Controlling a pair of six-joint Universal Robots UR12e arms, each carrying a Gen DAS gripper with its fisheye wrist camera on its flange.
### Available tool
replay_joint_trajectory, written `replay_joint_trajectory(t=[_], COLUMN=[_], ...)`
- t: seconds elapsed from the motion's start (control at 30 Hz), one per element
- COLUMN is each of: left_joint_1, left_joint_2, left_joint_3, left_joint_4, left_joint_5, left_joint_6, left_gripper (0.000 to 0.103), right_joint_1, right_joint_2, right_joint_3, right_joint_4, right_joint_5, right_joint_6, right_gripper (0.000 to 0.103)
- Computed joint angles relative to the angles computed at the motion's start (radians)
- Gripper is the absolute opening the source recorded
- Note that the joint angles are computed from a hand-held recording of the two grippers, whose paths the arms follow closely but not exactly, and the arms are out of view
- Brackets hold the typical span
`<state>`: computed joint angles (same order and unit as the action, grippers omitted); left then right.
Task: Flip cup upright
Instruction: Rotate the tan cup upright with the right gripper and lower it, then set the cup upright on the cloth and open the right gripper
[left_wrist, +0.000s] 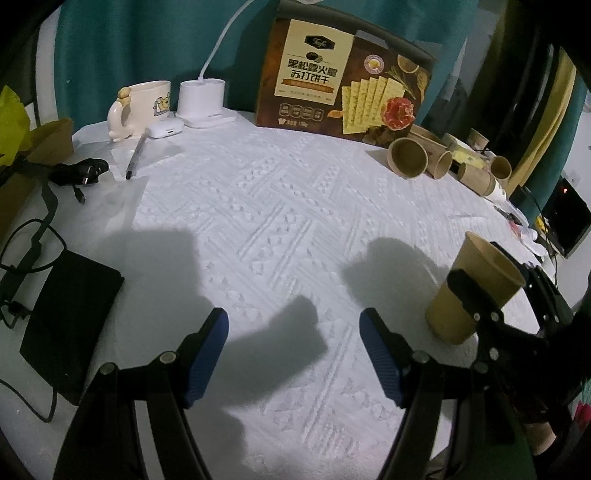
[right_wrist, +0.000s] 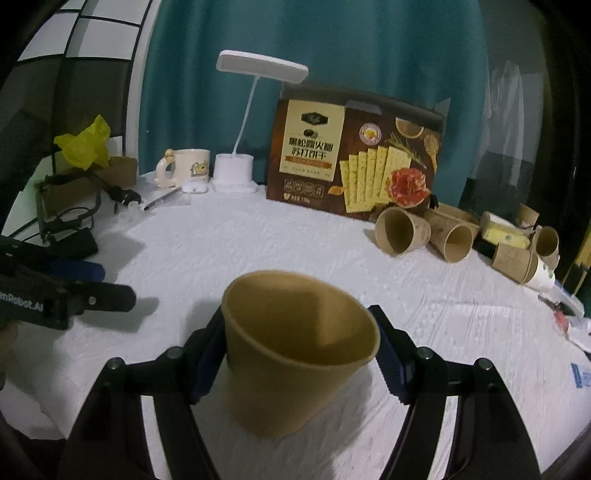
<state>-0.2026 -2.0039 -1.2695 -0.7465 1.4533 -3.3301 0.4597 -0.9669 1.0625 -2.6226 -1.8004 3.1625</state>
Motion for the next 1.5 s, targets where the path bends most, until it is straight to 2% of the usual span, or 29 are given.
replay_joint_trajectory(t=[0.5,0.87,1.17,1.37,1.5], left_joint_1=[-0.012,-0.041,-0.059,-0.076,-0.087], left_joint_2=[0.023,0.050,0.062,0.069,0.070], left_joint_3=[-0.033,-0.070,-0.078,-0.072,-0.070], left_joint_4=[0.028,0.088,0.119,0.157,0.214], left_joint_5=[0.034,0.070,0.024,0.020,0.038], left_joint_6=[0.044,0.139,0.183,0.210,0.231], left_gripper=[0.073,0.073,0.074,0.075,0.077], right_joint_1=[0.007,-0.011,-0.016,-0.023,-0.029], right_joint_2=[-0.048,-0.156,-0.255,-0.300,-0.325], right_joint_3=[0.064,0.196,0.293,0.333,0.351], right_joint_4=[0.086,0.118,0.142,0.123,0.095], right_joint_5=[0.002,0.033,-0.041,-0.094,-0.130], right_joint_6=[0.074,0.267,0.425,0.501,0.525], right_gripper=[0.073,0.074,0.074,0.074,0.074])
